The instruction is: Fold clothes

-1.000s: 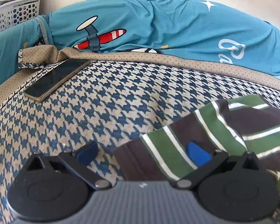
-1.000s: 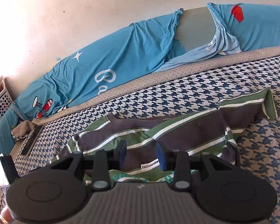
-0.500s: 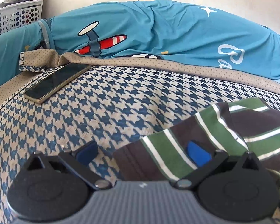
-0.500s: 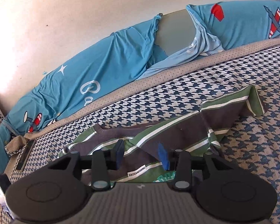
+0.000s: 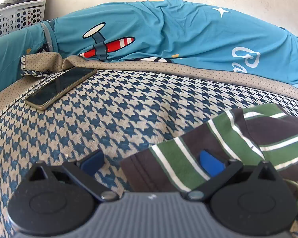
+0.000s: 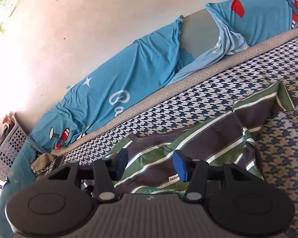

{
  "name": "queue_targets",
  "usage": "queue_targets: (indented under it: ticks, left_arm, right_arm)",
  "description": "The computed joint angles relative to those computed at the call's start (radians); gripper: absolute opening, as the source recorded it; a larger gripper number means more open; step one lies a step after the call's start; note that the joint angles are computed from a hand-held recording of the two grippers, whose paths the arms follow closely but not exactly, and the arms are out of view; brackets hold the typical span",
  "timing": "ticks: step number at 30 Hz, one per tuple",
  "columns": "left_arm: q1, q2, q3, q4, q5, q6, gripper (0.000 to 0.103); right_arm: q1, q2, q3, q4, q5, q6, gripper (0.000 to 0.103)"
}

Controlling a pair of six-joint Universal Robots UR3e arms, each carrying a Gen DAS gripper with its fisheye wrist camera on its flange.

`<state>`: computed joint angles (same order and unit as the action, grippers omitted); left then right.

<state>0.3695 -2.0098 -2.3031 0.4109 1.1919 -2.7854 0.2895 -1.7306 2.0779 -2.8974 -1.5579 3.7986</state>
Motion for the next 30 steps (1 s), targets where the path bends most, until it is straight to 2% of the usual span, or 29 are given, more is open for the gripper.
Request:
queue_targets:
  ticks: [3, 10, 14, 17, 24, 27, 30]
  left_arm:
    - [0.001, -0.001, 0.0, 0.001, -0.001, 0.001, 0.103]
    - [0.0, 0.0, 0.0, 0.0, 0.0, 0.0, 0.103]
    - [0.0, 0.0, 0.0, 0.0, 0.0, 0.0, 0.103]
    - [0.002, 0.001, -0.001, 0.001, -0.002, 0.001, 0.103]
    - [0.003, 0.0, -0.002, 0.002, -0.004, 0.002, 0.103]
    - [0.003, -0.001, -0.003, 0.004, -0.004, 0.001, 0.103]
    - [0.004, -0.002, -0.003, 0.005, -0.005, 0.002, 0.103]
  right_arm:
    - [-0.011, -0.006, 0.002, -0.014, 0.029, 0.008, 0.05]
    - [0.044, 0.038, -0.013, -0.058, -0.159, -0.039, 0.058]
    - [0.036, 0.078, -0.008, -0.055, -0.206, -0.042, 0.063]
    - [0.002, 0.108, 0.001, -0.067, -0.158, -0.047, 0.064]
    - [0.002, 0.23, -0.055, -0.081, -0.164, -0.07, 0.064]
    - [-0.019, 0.254, -0.067, -0.09, -0.11, -0.072, 0.065]
    - [-0.023, 0.282, -0.075, -0.118, -0.109, -0.078, 0.071]
